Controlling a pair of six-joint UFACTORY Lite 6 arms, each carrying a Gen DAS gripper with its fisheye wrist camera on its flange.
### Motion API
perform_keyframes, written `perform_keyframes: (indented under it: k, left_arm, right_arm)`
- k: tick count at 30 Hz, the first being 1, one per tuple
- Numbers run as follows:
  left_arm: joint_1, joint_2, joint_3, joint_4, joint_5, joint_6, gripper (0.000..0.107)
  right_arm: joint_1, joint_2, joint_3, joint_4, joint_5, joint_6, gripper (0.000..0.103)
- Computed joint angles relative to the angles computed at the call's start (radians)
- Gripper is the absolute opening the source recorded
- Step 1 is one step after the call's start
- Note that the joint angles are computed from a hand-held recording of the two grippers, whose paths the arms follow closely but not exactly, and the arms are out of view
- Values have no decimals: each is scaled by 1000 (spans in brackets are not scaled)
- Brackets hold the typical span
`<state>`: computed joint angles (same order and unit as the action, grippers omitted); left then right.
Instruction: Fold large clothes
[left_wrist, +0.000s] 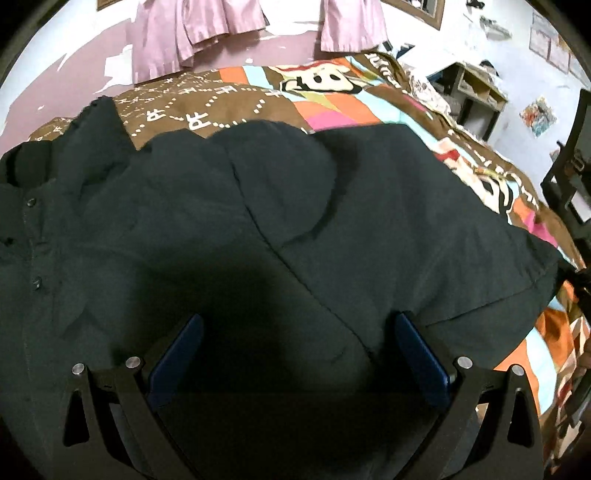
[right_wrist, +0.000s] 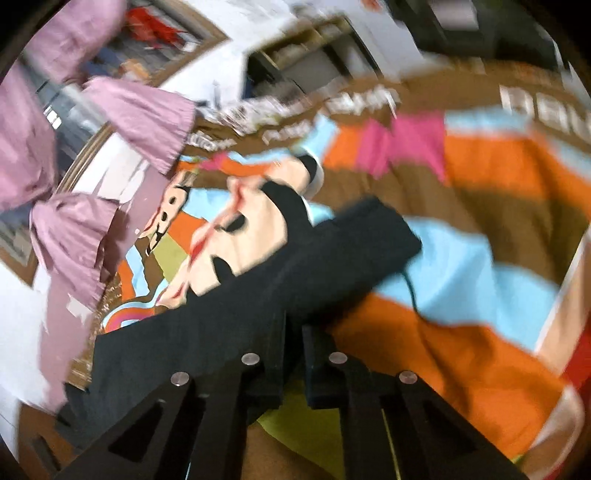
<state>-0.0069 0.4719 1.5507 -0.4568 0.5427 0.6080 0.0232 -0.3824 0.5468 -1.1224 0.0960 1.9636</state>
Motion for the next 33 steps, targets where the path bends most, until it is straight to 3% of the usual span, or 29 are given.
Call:
perform_keyframes:
  k: [5, 8, 11, 14, 17, 20, 22, 26, 30, 33]
  left_arm:
    - [40, -100, -49, 38, -3, 25, 101]
    - [98, -177, -83, 65, 20, 61, 101]
    - [218, -274, -115, -8, 94, 147, 101]
    - [382, -338, -94, -97, 249, 238, 101]
    - [565, -356, -20, -147, 414, 319, 101]
    - [744, -312, 87, -217, 592, 387, 101]
    - [876, -221, 222, -268, 755, 397, 101]
    - [1033, -31, 463, -332, 990, 360, 101]
    - [1091, 102, 589, -371, 1119, 353, 101]
    - [1096, 120, 548, -376, 1144, 393, 101]
  right_arm:
    - [289, 10, 182, -99, 382, -30, 5]
    - [441, 83, 308, -170, 536, -39, 5]
    - [596, 199, 465, -226, 654, -117, 5]
    - [761, 366, 657, -287, 747, -235, 5]
    - [888, 516, 823, -318, 786, -356, 5]
    - [974, 684, 1033, -232, 724, -546, 5]
    - [1020, 794, 1165, -154, 711, -675, 5]
    - [1089, 1032, 1435, 16, 716, -937, 5]
    - [1131, 1279, 1732, 188, 767, -1191, 4]
    - [1183, 1401, 1848, 275, 837, -1311, 5]
